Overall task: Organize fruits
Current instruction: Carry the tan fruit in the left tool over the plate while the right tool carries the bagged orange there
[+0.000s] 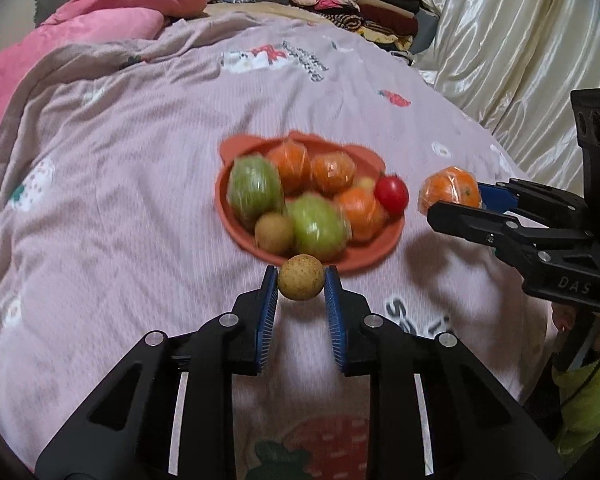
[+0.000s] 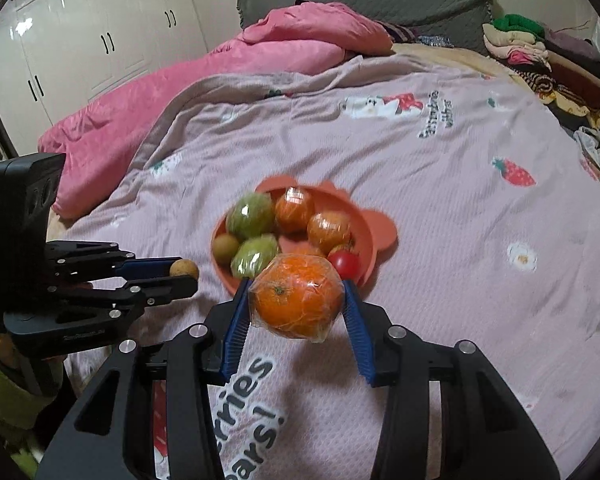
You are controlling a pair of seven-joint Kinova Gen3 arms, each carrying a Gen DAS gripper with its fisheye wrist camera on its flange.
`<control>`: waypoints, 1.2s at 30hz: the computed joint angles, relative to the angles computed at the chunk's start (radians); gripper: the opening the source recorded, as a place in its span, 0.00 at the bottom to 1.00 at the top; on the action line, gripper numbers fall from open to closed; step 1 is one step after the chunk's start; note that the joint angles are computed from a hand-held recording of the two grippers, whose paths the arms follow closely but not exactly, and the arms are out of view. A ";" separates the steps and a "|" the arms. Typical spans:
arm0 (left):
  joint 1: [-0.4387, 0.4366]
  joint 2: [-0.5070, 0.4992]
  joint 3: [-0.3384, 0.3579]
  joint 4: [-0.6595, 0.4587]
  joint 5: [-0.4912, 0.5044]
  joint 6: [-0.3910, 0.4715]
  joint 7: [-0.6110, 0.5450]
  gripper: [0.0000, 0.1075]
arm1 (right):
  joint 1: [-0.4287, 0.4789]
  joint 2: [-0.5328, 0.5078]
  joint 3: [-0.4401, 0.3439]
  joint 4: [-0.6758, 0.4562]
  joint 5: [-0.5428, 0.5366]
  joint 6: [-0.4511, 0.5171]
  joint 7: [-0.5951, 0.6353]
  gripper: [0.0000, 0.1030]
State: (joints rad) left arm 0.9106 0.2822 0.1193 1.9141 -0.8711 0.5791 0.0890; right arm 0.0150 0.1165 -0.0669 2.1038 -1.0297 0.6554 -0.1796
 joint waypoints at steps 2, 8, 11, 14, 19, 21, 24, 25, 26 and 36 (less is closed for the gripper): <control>-0.016 0.005 0.001 -0.017 0.008 -0.001 -0.028 0.15 | -0.001 0.008 0.000 -0.017 0.000 0.002 -0.007 0.42; -0.044 0.030 -0.010 -0.066 0.043 -0.011 -0.116 0.15 | -0.007 0.046 -0.016 -0.068 0.015 -0.008 -0.043 0.42; -0.052 0.041 -0.022 -0.082 0.066 -0.022 -0.154 0.15 | -0.006 0.062 -0.028 -0.089 0.032 -0.011 -0.065 0.42; -0.059 0.054 -0.034 -0.092 0.096 -0.031 -0.194 0.15 | -0.004 0.081 -0.040 -0.111 0.049 -0.012 -0.087 0.42; -0.052 0.060 -0.062 -0.094 0.118 -0.049 -0.223 0.15 | 0.003 0.118 -0.062 -0.143 0.075 -0.004 -0.119 0.42; -0.048 0.062 -0.070 -0.093 0.124 -0.054 -0.227 0.15 | 0.000 0.133 -0.070 -0.157 0.095 -0.006 -0.141 0.42; -0.044 0.063 -0.081 -0.092 0.128 -0.061 -0.231 0.16 | 0.004 0.147 -0.086 -0.170 0.106 -0.006 -0.158 0.42; -0.042 0.063 -0.084 -0.090 0.128 -0.064 -0.231 0.16 | 0.004 0.152 -0.092 -0.176 0.110 -0.004 -0.162 0.42; -0.043 0.064 -0.084 -0.091 0.130 -0.063 -0.236 0.16 | 0.002 0.157 -0.097 -0.181 0.115 -0.004 -0.168 0.42; -0.032 0.065 -0.098 -0.086 0.123 -0.071 -0.232 0.16 | -0.011 0.190 -0.129 -0.211 0.175 -0.030 -0.237 0.42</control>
State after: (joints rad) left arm 0.8789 0.3471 0.0215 1.8282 -0.7483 0.5080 -0.1425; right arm 0.0041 0.3060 -0.1964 1.8929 -0.8543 0.6258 -0.4163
